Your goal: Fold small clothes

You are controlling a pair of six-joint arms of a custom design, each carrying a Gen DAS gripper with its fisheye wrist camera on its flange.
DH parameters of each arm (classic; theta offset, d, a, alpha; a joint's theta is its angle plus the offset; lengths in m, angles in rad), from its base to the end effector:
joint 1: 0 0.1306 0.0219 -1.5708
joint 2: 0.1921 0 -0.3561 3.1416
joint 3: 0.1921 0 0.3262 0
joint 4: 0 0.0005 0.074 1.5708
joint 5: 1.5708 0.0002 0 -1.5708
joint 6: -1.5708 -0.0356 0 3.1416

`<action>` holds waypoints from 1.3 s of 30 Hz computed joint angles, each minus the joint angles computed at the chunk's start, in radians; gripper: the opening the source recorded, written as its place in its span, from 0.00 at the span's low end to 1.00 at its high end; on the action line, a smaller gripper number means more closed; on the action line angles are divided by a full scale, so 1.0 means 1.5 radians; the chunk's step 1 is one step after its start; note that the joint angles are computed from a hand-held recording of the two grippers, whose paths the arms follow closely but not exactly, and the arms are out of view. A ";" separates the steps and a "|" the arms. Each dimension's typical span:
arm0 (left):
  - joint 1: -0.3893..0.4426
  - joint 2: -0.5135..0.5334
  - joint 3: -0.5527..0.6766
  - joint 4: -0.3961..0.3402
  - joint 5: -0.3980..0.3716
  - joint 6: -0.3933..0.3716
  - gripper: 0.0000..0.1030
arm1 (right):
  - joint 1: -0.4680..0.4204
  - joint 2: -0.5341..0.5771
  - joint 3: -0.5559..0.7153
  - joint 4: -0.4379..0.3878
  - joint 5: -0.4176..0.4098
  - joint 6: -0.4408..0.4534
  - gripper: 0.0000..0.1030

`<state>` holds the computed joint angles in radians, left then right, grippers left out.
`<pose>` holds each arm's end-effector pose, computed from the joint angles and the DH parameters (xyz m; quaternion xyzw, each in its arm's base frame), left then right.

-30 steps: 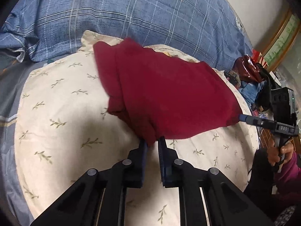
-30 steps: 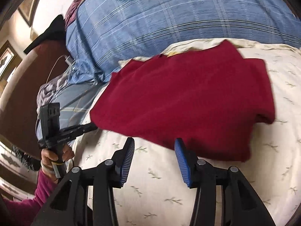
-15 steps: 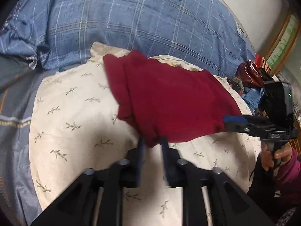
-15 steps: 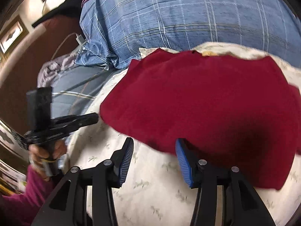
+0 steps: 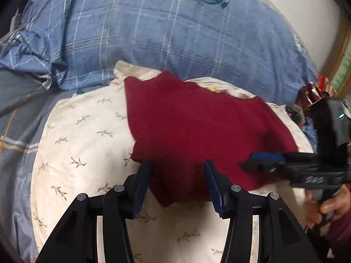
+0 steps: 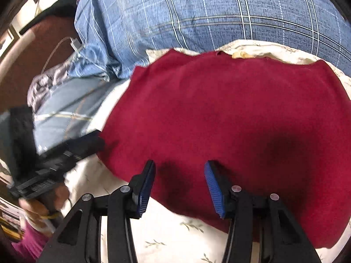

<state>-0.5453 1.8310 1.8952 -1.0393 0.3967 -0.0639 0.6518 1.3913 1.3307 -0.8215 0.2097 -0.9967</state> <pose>0.4738 -0.3041 0.3833 0.3363 0.8767 -0.2515 0.2345 0.3395 0.2491 0.3828 0.1955 0.9162 0.1795 0.3003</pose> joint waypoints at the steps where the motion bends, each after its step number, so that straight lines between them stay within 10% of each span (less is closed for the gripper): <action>1: -0.003 0.003 0.001 0.002 -0.011 0.008 0.48 | -0.005 0.005 0.010 -0.005 0.007 0.005 0.48; 28: -0.006 0.066 0.064 -0.024 -0.039 0.041 0.57 | -0.127 0.301 0.342 -0.128 0.059 0.125 0.53; 34: 0.000 0.060 0.055 -0.012 -0.037 0.057 0.58 | -0.123 0.259 0.316 -0.064 -0.006 0.080 0.73; 39: 0.004 0.058 0.048 -0.005 -0.031 0.068 0.58 | -0.113 0.354 0.471 -0.159 -0.037 0.140 0.79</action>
